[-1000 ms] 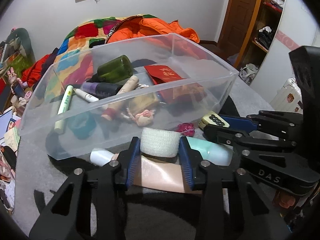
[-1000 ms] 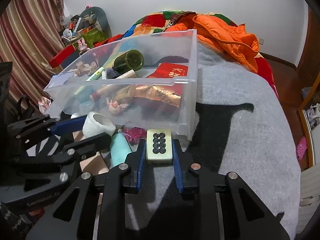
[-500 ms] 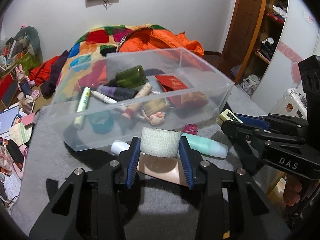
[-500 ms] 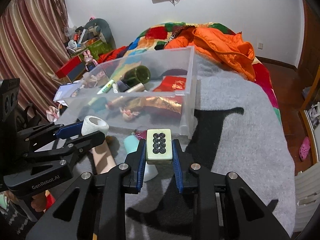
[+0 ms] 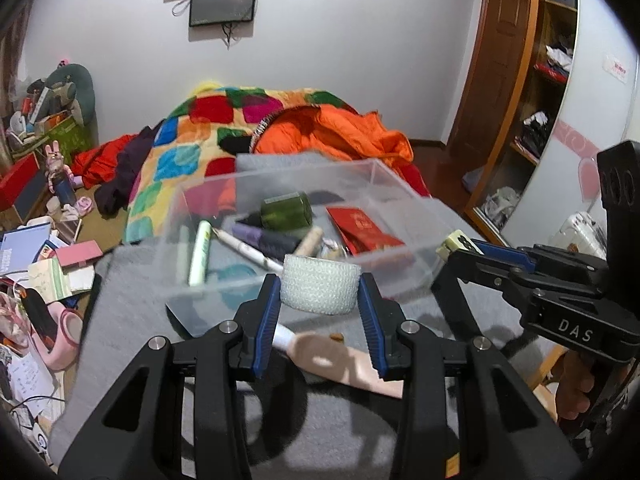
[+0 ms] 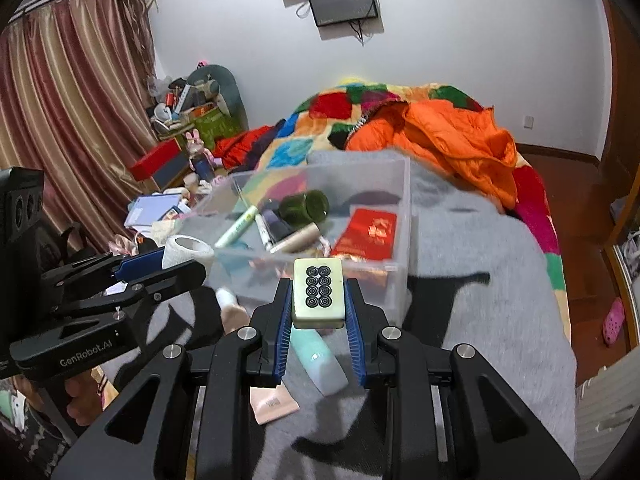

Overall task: Organize objects
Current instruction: 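Drop white tape into box with left tool while right tool drops tile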

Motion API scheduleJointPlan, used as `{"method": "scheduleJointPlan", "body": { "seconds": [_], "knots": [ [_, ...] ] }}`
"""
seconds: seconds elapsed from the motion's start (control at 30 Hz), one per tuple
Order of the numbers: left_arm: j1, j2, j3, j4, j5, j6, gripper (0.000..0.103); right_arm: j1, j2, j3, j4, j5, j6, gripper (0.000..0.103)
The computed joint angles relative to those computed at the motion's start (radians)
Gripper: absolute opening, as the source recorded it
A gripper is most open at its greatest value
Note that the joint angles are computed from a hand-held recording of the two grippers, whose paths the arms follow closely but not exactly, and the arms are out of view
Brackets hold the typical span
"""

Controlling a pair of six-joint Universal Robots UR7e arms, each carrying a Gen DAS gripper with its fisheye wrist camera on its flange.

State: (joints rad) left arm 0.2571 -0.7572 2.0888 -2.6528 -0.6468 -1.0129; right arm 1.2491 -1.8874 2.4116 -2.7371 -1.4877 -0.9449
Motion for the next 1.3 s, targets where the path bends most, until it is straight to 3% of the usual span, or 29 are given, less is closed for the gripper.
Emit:
{"method": "scheduleJointPlan", "body": {
  "seconds": [0.47, 0.83, 1.0, 1.3],
  "knots": [
    [0.061, -0.026, -0.009, -0.012, 0.049, 0.02, 0.039, 0.093, 0.125, -0.057, -0.106, -0.046, 0.054, 0.022],
    [0.139, -0.008, -0.016, -0.02, 0.018, 0.032, 0.039, 0.137, 0.26, -0.096, -0.175, -0.128, 0.08, 0.022],
    [0.158, -0.006, -0.007, -0.026, 0.003, 0.028, 0.039, 0.149, 0.328, -0.094, -0.263, -0.196, 0.076, 0.022],
    [0.148, -0.011, -0.001, -0.033, -0.004, 0.037, 0.04, 0.16, 0.339, -0.078, -0.302, -0.218, 0.044, 0.023]
  ]
}}
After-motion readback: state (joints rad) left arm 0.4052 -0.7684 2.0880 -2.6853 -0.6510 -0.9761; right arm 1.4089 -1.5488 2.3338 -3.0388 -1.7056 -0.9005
